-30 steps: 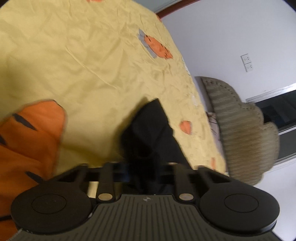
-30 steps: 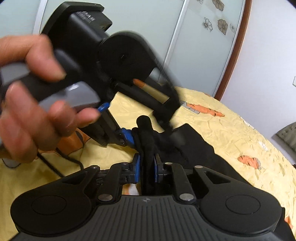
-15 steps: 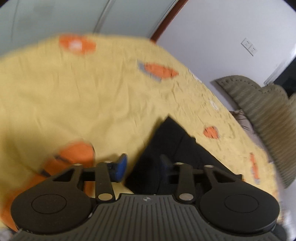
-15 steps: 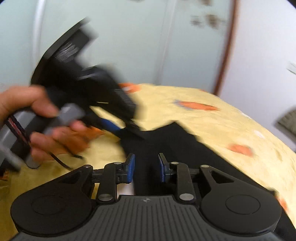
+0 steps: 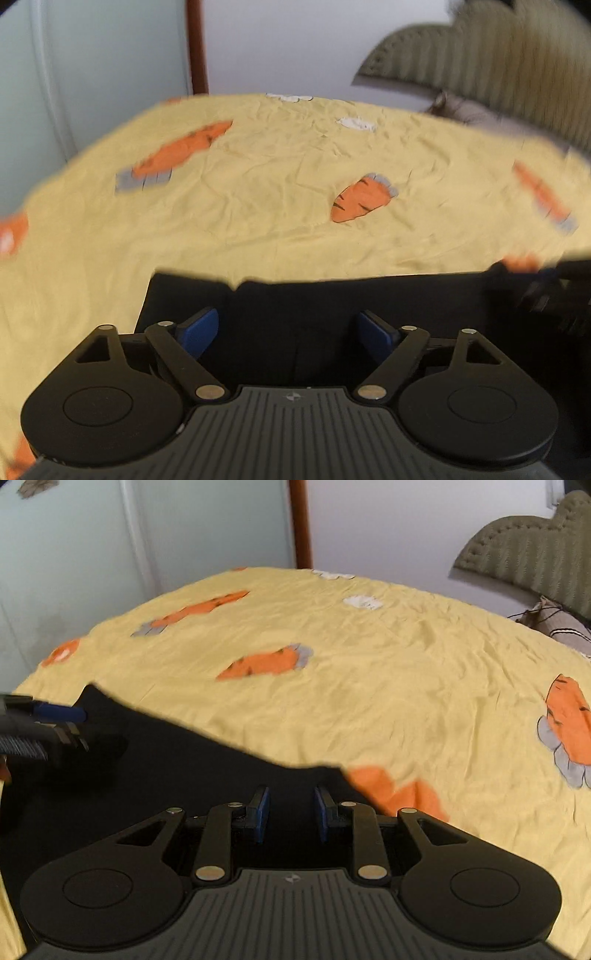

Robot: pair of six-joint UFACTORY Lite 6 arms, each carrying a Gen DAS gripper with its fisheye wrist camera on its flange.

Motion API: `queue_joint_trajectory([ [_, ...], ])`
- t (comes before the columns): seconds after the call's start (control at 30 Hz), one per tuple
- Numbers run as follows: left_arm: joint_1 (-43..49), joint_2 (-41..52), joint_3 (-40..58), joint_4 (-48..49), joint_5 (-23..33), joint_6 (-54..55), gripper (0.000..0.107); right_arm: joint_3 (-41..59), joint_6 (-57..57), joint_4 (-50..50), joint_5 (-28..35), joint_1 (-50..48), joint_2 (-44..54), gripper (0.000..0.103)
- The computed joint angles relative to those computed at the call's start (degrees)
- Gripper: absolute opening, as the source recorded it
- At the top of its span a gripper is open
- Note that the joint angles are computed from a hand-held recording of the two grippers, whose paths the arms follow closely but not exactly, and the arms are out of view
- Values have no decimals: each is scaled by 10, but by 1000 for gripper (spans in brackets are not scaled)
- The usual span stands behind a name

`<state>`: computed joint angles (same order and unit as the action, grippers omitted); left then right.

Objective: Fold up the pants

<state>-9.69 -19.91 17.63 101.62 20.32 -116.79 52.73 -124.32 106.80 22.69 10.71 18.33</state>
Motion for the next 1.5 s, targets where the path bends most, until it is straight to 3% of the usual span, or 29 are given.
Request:
queue_joint_trajectory([
  [0.07,-23,56,22,12,39,-15,94,36,-31,46,-27,12,36,25],
  [0.13,-39,45,26,-27,55,12,92,43,10,34,-13,0,37,25],
  [0.23,-88,-36,4,-133,59,97,94,-53,-21,69,29,-58,-69,28],
  [0.33,-140,-66,-3,-194,47,138,94,-139,6,-12,80,-158,-165,54],
  [0.5,-267,-71,-26,-250,56,144,95,-252,-48,-156,71,-316,-282,54],
  [0.63,-408,-11,-61,-153,185,-13,103,-272,-162,-130,85,-389,-248,58],
  [0.67,-420,-21,-68,-168,199,-11,103,-263,-181,-113,105,-401,-222,65],
  [0.73,-425,-69,-68,-245,202,52,96,-257,-193,-81,100,-406,-218,67],
  [0.8,-479,-135,-75,-306,243,85,96,-291,-214,-57,88,-420,-279,67],
  [0.83,-516,-154,-78,-316,267,81,96,-307,-205,-81,112,-447,-306,67],
  [0.9,-582,-133,-67,-311,282,69,100,-318,-137,-188,184,-526,-336,67],
  [0.97,-619,-54,-44,-306,281,67,100,-323,-107,-262,221,-583,-342,67],
  [1.03,-650,24,-32,-300,293,38,100,-349,-151,-273,188,-599,-354,67],
  [1.07,-671,27,-32,-308,313,26,101,-366,-195,-255,181,-621,-360,76],
  [1.13,-664,-15,-34,-339,308,62,97,-369,-212,-247,211,-690,-352,76],
  [1.27,-651,-53,2,-311,295,71,98,-281,-106,-362,356,-860,-255,76],
  [1.4,-584,57,97,-176,187,-13,99,-150,36,-454,440,-891,-87,73],
  [1.5,-557,196,189,-68,157,-99,99,-113,72,-472,447,-876,-32,58],
])
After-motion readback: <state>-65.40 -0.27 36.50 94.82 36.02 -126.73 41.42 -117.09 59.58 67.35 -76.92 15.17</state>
